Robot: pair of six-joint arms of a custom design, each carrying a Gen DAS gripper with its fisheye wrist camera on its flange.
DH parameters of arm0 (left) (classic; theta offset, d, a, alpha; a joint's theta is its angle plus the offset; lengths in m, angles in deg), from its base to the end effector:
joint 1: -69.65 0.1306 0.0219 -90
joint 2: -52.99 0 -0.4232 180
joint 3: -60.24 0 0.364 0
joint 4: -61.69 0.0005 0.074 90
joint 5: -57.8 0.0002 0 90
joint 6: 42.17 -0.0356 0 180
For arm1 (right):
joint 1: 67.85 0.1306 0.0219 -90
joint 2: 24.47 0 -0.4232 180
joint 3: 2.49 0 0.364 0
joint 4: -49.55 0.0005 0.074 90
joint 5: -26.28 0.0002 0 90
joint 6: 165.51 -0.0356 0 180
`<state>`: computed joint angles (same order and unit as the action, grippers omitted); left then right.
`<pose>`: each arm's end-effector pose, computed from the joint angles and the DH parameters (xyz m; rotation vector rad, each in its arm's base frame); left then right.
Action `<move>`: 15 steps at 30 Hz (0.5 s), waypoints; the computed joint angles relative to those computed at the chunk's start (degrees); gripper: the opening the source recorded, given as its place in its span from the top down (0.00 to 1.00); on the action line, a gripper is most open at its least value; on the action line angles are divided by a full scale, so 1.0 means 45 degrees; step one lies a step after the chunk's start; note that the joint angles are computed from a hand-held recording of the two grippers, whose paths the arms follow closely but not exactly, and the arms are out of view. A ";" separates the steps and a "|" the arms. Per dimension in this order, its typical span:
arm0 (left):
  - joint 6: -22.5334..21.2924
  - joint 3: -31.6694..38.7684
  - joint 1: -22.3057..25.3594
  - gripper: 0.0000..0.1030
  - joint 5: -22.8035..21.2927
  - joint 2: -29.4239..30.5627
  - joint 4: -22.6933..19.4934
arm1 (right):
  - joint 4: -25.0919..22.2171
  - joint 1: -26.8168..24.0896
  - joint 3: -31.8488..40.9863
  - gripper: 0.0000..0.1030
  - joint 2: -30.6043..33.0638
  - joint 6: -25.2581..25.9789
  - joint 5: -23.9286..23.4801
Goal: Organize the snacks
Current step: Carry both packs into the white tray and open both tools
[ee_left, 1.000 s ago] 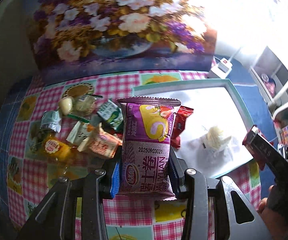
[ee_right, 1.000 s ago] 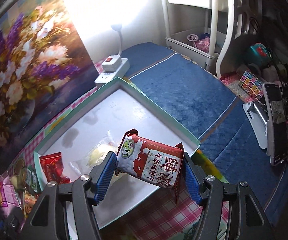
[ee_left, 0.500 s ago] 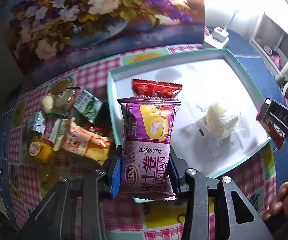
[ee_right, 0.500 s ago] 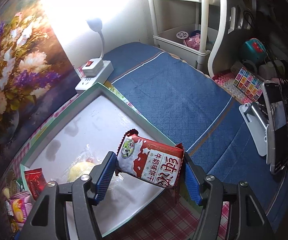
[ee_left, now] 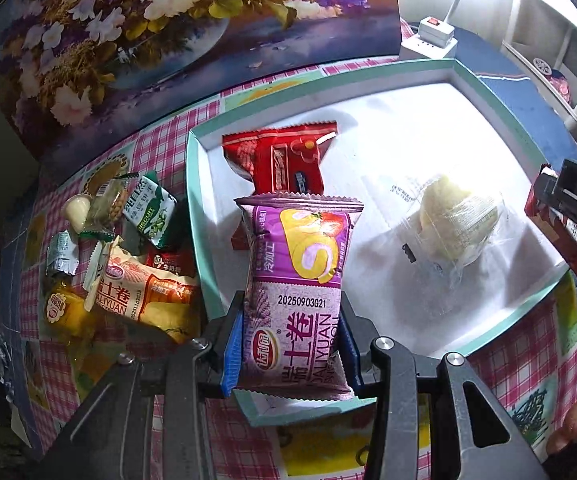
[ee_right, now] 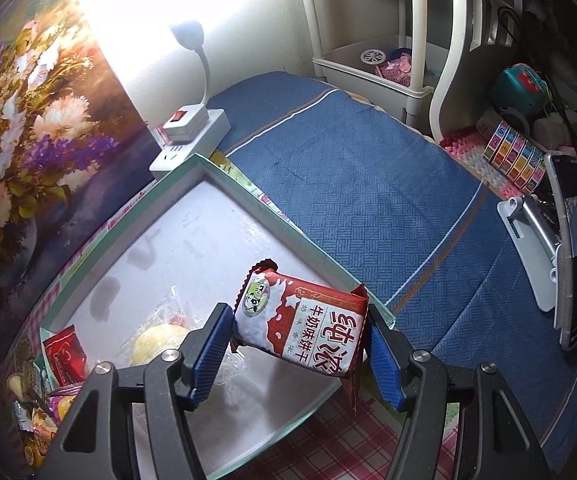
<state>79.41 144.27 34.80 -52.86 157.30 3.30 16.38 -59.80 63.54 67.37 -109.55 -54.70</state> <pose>0.4080 -0.2694 0.3092 0.0289 2.7682 0.2717 0.4160 0.0527 0.3014 0.6354 2.5020 0.0672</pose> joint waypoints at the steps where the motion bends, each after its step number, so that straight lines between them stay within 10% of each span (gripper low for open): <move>1: 0.0010 -0.0034 0.0022 0.58 0.0023 0.0007 0.0010 | 0.0008 0.0000 -0.0010 0.34 -0.0001 0.0009 -0.0029; 15: 0.0064 0.0043 -0.0005 0.30 -0.0103 -0.0522 0.0149 | 0.0024 -0.0112 0.0029 0.33 -0.0283 0.0009 -0.0072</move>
<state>79.69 144.46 34.78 -53.32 154.95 3.97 16.49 -60.30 63.66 66.10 -109.51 -55.02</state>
